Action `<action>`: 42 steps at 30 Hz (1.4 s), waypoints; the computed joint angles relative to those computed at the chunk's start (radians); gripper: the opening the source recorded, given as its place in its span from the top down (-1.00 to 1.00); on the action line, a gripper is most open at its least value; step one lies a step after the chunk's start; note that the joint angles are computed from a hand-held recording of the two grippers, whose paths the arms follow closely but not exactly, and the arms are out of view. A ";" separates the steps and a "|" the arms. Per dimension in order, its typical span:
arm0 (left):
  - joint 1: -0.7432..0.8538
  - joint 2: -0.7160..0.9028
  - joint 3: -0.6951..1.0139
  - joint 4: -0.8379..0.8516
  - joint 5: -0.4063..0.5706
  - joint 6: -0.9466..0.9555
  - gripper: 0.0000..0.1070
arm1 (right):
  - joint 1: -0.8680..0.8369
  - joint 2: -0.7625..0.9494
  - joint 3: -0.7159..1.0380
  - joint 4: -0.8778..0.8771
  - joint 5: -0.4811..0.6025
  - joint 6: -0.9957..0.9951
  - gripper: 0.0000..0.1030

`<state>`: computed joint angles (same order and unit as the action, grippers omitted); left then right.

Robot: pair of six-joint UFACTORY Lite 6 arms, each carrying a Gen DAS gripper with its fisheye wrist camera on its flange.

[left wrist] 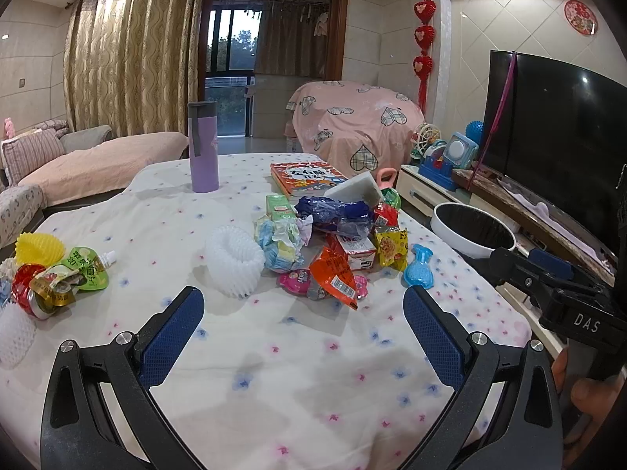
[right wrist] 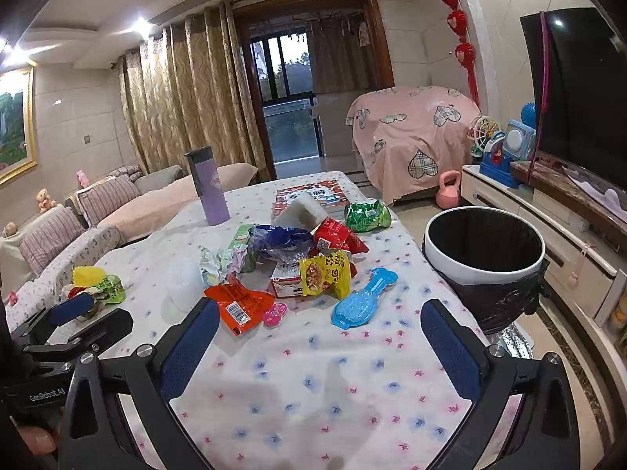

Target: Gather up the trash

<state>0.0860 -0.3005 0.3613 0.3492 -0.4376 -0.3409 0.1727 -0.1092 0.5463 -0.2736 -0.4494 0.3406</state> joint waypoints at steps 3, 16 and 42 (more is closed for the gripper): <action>-0.005 0.001 0.002 -0.010 0.003 0.006 -0.93 | -0.008 0.008 0.000 -0.028 -0.010 0.026 -1.00; -0.033 0.037 0.021 -0.054 0.007 0.043 -0.93 | -0.034 0.022 -0.002 -0.091 -0.033 0.078 -1.00; -0.081 0.491 0.419 0.138 0.127 -0.183 -0.71 | -0.150 0.392 0.347 -0.599 -0.043 0.521 -0.64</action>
<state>0.0051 0.1909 0.7800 0.4871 -0.3111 -0.5239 0.0224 0.2828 0.8934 -0.8730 -0.4925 0.8619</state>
